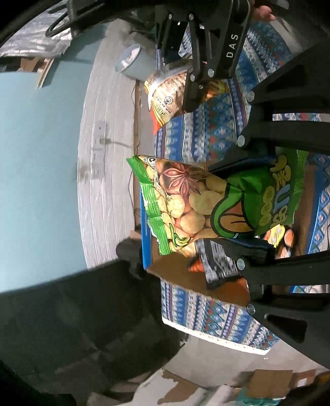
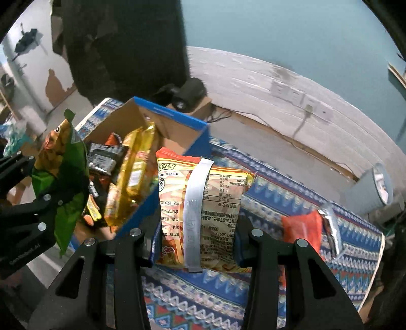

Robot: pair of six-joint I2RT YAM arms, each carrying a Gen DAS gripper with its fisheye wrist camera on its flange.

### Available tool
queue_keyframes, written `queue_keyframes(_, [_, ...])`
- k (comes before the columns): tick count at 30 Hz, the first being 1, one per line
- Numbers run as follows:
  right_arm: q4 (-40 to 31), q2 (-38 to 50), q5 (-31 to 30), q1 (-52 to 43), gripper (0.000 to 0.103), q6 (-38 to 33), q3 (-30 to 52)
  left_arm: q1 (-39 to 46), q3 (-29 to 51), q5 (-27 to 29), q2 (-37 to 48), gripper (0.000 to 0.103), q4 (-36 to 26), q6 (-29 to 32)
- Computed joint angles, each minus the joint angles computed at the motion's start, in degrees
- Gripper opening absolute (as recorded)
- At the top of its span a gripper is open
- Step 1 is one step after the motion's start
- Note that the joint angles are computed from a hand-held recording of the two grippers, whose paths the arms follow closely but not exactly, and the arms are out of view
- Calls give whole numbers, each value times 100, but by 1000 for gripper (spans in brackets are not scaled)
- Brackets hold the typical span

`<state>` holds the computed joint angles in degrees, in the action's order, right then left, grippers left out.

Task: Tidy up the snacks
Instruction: 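Carry the green bag and cracker pack to the box and release them inside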

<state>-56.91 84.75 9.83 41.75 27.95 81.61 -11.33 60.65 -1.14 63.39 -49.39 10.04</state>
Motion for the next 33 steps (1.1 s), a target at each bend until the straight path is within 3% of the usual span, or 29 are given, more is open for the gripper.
queue_keyframes(12, [35,1658,-315,310,42,-223,1490,1736,-208,531,508,45,373,707])
queue_keyframes(23, [-334,2818,-776,451,44,-391,2705,2378,126,759,1211,45,350,563])
queue_keyframes(25, [-427,2893,-776,447,50,-403,2840,2390,108,677,1186,47,390,535])
queue_keyframes(27, [-486,2877,-778,410,53,-418,2874,2398,124,619,1185,60,392,526])
queue_keyframes(29, [-523,2799,-792,356,57,-416,2841,2409,109,637,1119,67,397,500])
queue_keyframes(33, [-604,2576,-755,243,59,-480,2712,2264,169,604,1045,67,321,386])
